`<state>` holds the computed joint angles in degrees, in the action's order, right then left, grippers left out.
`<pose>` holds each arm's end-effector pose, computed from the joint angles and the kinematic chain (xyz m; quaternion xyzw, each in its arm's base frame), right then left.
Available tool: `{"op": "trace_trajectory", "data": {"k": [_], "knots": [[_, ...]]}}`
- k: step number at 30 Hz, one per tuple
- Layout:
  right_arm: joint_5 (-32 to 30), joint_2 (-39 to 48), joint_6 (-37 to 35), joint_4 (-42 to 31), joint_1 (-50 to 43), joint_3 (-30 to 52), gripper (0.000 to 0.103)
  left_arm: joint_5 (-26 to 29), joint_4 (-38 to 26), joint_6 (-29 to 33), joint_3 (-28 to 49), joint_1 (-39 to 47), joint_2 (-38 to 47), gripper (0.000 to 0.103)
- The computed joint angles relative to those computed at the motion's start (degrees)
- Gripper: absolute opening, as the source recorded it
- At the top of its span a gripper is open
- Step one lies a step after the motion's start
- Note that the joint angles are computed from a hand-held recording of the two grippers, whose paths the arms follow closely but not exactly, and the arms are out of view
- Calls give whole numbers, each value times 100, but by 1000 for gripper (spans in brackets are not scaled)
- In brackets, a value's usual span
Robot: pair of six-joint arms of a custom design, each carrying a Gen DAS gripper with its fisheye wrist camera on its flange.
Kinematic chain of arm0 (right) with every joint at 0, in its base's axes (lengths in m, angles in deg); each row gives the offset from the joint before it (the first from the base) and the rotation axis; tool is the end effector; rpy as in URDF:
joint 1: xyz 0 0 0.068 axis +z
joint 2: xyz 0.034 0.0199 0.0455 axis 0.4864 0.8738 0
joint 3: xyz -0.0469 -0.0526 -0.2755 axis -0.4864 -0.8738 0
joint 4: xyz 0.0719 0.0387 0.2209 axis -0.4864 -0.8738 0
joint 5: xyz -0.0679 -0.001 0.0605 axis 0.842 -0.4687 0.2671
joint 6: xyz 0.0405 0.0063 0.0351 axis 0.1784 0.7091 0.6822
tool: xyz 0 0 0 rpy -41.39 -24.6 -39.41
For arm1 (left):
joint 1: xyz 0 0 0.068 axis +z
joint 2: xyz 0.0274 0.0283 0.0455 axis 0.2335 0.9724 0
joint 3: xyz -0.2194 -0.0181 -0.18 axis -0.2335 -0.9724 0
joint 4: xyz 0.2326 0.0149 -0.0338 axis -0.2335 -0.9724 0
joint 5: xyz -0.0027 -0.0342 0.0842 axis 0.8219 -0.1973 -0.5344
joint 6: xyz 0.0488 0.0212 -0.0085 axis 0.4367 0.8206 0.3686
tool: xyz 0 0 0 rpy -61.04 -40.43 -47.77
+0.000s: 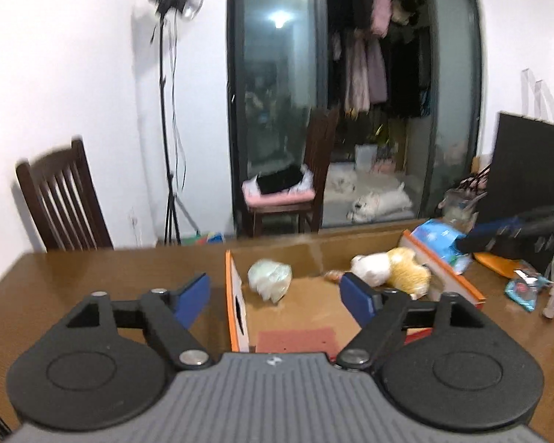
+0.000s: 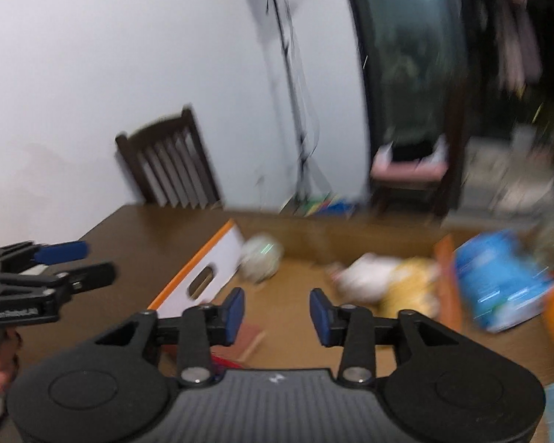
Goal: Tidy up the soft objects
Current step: 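Lower the sponge into the box with both tools and open, then close both tools on the pink satin scrunchie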
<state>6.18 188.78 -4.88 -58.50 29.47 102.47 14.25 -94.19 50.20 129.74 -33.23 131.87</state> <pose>0.3792 0.0248 0.2893 -0.2775 0.8186 0.2339 0.4452 0.2409 -0.2163 0.2868 -0.0557 0.8354 0.0582 0.5436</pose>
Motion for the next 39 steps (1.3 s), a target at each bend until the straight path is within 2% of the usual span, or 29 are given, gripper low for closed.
{"op": "trace_trajectory", "data": {"k": [4,8,10,12,14,16,18,20,22,27,29,33,35,38,39], "knots": [[-573,-925,-329,-101,-823,-459,50,-697,-447,-256,173,-726,-159,87],[-1131,-1594,-550,-70,-1430,-1032,51,-1455,-1353,-1188,499,-1515,-48,89],[-1608,-1971,-823,-85,-1870,-1535,53,-1952,-1817,-1888,474,-2083,42,95],[-2103,-2349,-1319,-162,-2349,-2123,56,-2400,-2810,-3075,665,-2669,397,97],[-2501,-2679,-1897,-269,-2816,-2748,57,-2624,-4350,-4791,1082,-3174,975,98],[-2841,-2899,-2777,-746,-3304,-3255,57,-2589,-5878,-6678,1537,-3622,1632,99],[-3144,-2929,-4057,-1554,-3807,-3665,58,-2436,-6546,-7932,1675,-4035,2133,100],[-3282,-2572,-5654,-2536,-4301,-3953,59,-2204,-6625,-8524,1667,-4332,2428,101],[-3023,-2276,-6411,-2908,-4628,-4231,59,-1878,-6270,-8599,1587,-4501,2613,101],[-2474,-2081,-6742,-2531,-4720,-4951,59,-1439,-5348,-7968,1282,-4384,2695,101],[-2395,-2354,-6229,-1935,-4427,-5240,59,-1427,-5106,-7884,1117,-4303,2646,101],[-2176,-2847,-4448,-189,-3463,-5798,59,-1410,-4493,-7544,747,-3946,2469,101],[-1687,-3088,-3074,1354,-2620,-6218,59,-1316,-4160,-7388,532,-3732,2358,100],[-743,-2694,-1731,3260,-1308,-6495,58,-1253,-3455,-6899,146,-3449,2145,100],[-434,-2458,-1498,3679,-939,-6488,56,-1240,-3245,-6727,40,-3356,2087,100]]}}
